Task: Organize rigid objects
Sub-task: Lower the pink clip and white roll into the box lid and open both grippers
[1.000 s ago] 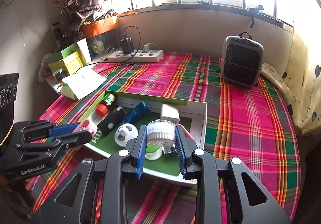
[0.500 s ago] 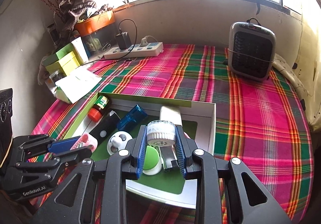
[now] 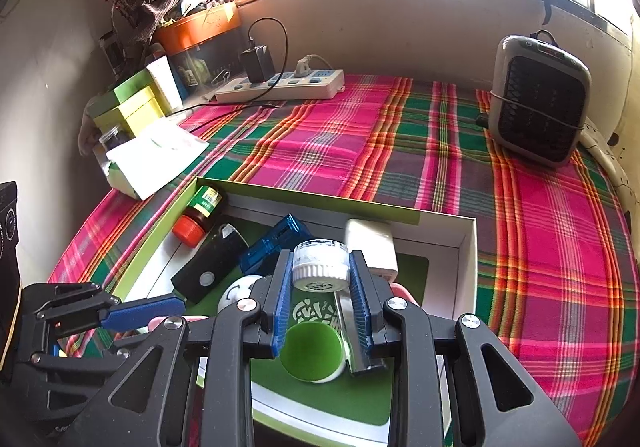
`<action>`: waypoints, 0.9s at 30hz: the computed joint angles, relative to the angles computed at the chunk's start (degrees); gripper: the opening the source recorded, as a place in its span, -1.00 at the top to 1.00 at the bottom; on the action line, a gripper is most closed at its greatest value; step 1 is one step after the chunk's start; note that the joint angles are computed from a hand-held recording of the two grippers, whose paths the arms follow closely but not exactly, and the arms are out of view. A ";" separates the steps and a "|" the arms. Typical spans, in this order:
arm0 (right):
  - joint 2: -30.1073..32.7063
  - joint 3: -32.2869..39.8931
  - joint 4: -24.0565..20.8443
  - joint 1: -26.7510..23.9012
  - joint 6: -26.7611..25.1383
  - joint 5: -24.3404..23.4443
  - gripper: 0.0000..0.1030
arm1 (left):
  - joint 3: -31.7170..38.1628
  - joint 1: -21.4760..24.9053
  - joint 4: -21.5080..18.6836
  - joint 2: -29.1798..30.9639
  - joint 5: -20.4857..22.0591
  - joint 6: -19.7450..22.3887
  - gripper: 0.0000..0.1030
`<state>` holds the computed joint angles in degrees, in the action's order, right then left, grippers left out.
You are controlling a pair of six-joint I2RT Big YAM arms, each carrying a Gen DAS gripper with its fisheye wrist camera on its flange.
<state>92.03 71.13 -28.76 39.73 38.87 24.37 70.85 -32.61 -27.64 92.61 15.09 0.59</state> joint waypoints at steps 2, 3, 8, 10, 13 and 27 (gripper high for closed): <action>0.47 0.35 -0.15 -0.12 -0.15 -0.34 0.45 | -0.02 0.05 0.14 0.07 0.20 0.02 0.57; 0.64 0.48 -0.23 -0.18 -0.20 -0.45 0.45 | -0.01 0.04 0.06 0.07 0.15 -0.03 0.58; 1.49 1.05 -0.28 -0.49 -0.80 -1.25 0.45 | -0.06 0.12 0.18 0.10 0.37 -0.25 0.58; 1.80 1.34 -0.32 -0.57 -1.03 -1.53 0.45 | -0.05 0.15 0.18 0.14 0.41 -0.34 0.57; 2.09 1.60 -0.11 -0.55 -1.64 -1.84 0.45 | -0.11 0.16 0.41 0.18 0.19 -0.29 0.57; 3.85 3.05 -1.51 -0.47 -2.12 -2.41 0.45 | -0.36 0.29 0.60 0.03 0.43 -0.33 0.57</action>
<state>95.88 74.18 -30.27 39.27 36.75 21.96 70.49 -32.32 -27.04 92.63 15.53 0.27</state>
